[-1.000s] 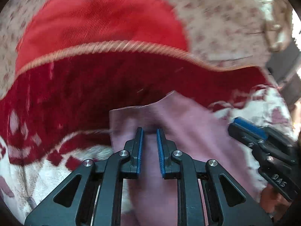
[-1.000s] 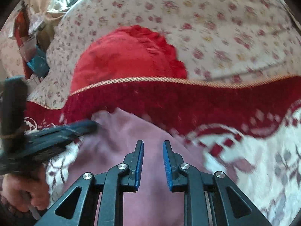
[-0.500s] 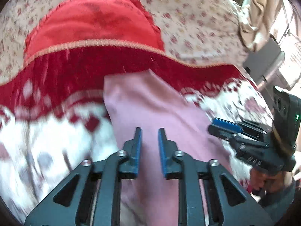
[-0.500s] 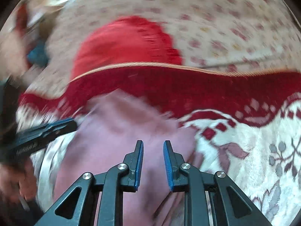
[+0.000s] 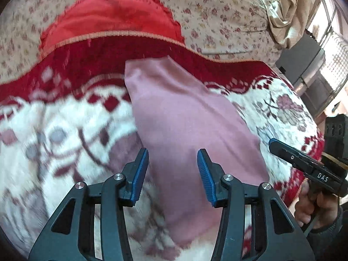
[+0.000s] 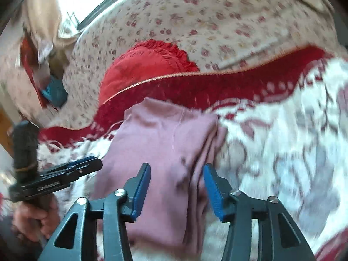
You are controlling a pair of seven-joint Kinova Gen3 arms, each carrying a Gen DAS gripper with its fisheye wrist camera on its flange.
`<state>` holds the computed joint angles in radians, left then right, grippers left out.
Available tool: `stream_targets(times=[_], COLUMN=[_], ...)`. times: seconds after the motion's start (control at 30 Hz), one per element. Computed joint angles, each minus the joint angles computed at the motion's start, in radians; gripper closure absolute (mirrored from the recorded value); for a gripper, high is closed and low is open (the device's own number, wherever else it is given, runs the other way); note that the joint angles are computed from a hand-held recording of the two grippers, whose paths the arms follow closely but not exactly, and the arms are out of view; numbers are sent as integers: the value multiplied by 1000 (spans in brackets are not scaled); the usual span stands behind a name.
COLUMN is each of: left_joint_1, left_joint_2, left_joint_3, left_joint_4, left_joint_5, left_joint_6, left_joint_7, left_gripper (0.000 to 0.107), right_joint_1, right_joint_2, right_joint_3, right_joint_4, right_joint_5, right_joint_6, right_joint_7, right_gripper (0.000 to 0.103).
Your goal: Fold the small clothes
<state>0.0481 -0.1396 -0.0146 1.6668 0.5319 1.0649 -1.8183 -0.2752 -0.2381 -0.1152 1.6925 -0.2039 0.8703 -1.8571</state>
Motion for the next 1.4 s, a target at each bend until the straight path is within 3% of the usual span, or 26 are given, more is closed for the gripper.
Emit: stream_targets(times=[0.1,0.17,0.23,0.3,0.4,0.5,0.57,0.6,0.63,0.67,0.73,0.83,1.0,1.07,1.13,1.2,1.27,1.33,1.4], left_joint_1=[-29,-9,-56,-72,-124,-166,-178,-181,-187,-184,-187,-190,-219,-214,-219,-224,-287,-327,-293], left_joint_2=[11,21,2,18,50,64,68,73,79,69,34,1,-29,-32,-17,-37,-121,-205,-230], left_joint_3=[-21,-81,-85,-117,-139,-122,-100,-90,-89,-93,-75,-105,-170,-174,-160,-145,-64,-29,-43], left_joint_4=[60,102,147,160,182,199,186,176,171,166,148,118,134,150,154,152,134,143,137], left_joint_5=[108,189,270,346,439,478,465,448,446,437,389,363,321,294,258,241,188,181,179], left_joint_6=[34,54,70,142,253,285,275,272,282,282,269,321,454,461,453,423,344,262,215], left_joint_7=[-89,-127,-193,-248,-304,-343,-324,-299,-284,-275,-262,-262,-338,-369,-344,-318,-324,-343,-318], left_gripper=[60,60,58,58,58,58,76,91,92,93,94,95,95,93,84,84,80,79,79], right_joint_1=[-7,35,90,93,-4,-109,-108,-79,-45,1,39,45,18,70,149,241,334,427,464], right_joint_2=[-9,4,20,19,-5,-17,-16,-17,-18,-21,-34,-75,-182,-199,-206,-206,-248,-299,-317], right_joint_3=[25,12,-13,12,138,275,308,299,282,247,201,120,46,-15,-97,-183,-261,-350,-419], right_joint_4=[31,49,63,108,168,202,246,262,267,272,265,233,288,298,289,252,217,176,131], right_joint_5=[-36,-79,-117,-194,-316,-438,-510,-550,-573,-581,-563,-479,-435,-432,-389,-308,-226,-145,-81], right_joint_6=[13,33,46,7,-37,-10,-22,-26,-21,-21,-21,-32,-45,-26,1,52,62,63,32], right_joint_7=[31,54,84,124,217,286,341,365,372,370,341,263,107,64,-11,-92,-164,-182,-157], right_gripper=[54,54,54,53,52,57,63,64,69,81,88,90,91,91,90,90,89,88,88])
